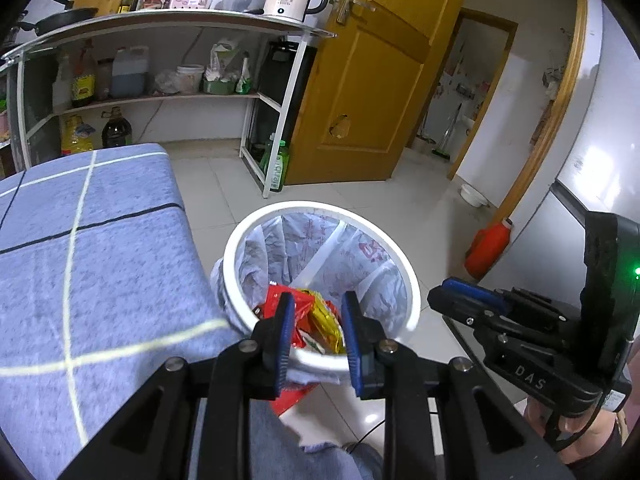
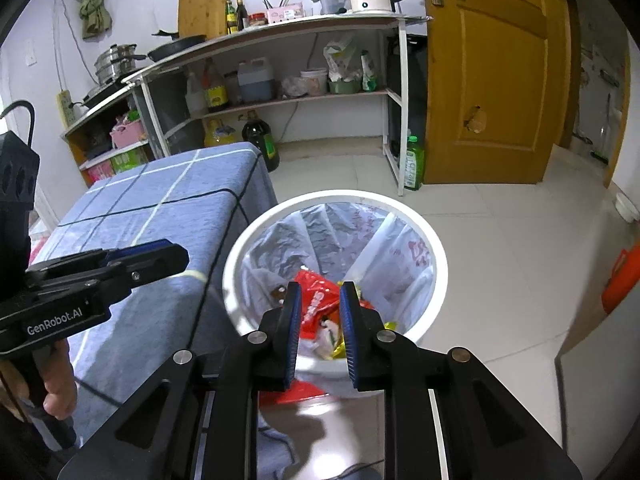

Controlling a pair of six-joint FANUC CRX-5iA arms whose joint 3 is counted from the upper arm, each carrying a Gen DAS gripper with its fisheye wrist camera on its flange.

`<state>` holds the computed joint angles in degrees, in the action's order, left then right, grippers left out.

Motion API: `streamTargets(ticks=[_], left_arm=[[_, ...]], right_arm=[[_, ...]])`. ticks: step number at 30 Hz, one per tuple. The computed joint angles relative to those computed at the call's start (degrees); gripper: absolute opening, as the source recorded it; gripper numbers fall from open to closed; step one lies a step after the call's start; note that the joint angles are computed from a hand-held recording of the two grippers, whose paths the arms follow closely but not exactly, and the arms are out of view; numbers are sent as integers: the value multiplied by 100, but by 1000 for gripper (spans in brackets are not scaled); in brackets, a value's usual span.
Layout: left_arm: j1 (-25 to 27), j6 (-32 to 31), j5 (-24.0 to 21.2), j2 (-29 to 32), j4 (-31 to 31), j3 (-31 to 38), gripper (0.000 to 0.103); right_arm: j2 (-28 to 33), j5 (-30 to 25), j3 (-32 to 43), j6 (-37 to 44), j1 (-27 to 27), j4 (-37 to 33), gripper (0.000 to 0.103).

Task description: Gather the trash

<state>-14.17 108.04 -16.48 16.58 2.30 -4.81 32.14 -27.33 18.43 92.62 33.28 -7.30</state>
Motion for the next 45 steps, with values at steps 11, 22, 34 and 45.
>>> streamTargets(ticks=[11,22,34,45], left_arm=[[-559,2442,-494,-738,-2418,-299,39],[-1177,4130,-1202,-1151,-3859,-544,45],[-1768,5104,-1824,-1226,-4817,-489,50],[-1853,5319,-1953,-1256,-4968,-499,50]], right_arm=[[-915,742,-1385,193,265,-188,29],[-1631,1570,-2845,-758,529,773,30],[-1893,1975,-3481,-1696,550,1548,30],[-1887,1940,-3442,-1522,517,1396,30]])
